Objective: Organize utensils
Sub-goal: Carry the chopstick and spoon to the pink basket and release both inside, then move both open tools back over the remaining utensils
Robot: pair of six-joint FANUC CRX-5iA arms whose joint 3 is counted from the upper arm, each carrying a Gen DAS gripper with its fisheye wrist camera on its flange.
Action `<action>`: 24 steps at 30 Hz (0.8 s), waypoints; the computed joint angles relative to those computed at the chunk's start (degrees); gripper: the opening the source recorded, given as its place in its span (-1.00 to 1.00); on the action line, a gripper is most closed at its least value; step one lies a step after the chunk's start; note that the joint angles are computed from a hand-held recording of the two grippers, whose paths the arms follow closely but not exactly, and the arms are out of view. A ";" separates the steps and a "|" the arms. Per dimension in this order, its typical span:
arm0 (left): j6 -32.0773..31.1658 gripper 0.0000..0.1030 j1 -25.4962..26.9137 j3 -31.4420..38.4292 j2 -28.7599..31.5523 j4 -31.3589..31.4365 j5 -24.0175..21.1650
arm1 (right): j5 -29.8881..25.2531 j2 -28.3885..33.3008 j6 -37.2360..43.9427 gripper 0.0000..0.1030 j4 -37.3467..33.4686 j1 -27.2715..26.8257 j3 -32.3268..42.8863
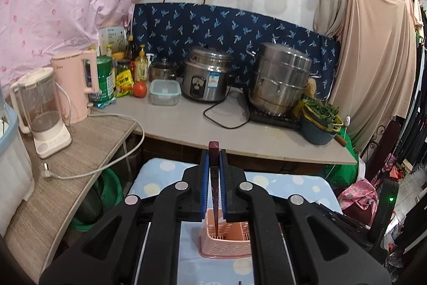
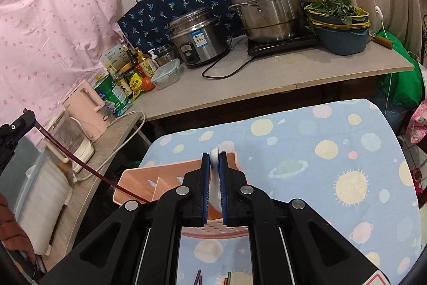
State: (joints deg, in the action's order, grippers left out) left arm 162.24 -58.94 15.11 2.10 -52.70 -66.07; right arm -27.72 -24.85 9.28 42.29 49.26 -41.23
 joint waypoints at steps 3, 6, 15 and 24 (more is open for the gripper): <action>0.57 -0.86 0.80 -1.45 -0.45 1.20 0.78 | -0.84 -0.34 -4.31 -0.76 5.40 0.42 -1.48; 1.48 -0.82 -0.37 -1.38 0.04 -0.67 -1.40 | -1.35 -1.10 -5.05 -0.75 6.41 1.06 -2.00; 2.32 -0.51 -2.42 -2.66 -0.94 -0.75 -5.57 | -7.36 -6.08 -7.41 -0.64 8.72 7.14 -4.16; 4.25 -0.43 -7.47 -4.48 -1.85 -1.70 -11.82 | -18.36 -13.21 -11.92 -0.62 11.07 18.91 -7.42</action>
State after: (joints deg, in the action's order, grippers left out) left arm 166.49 -66.41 10.63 0.26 -54.40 -77.88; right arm -46.08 -38.06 -2.64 53.36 68.17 -48.66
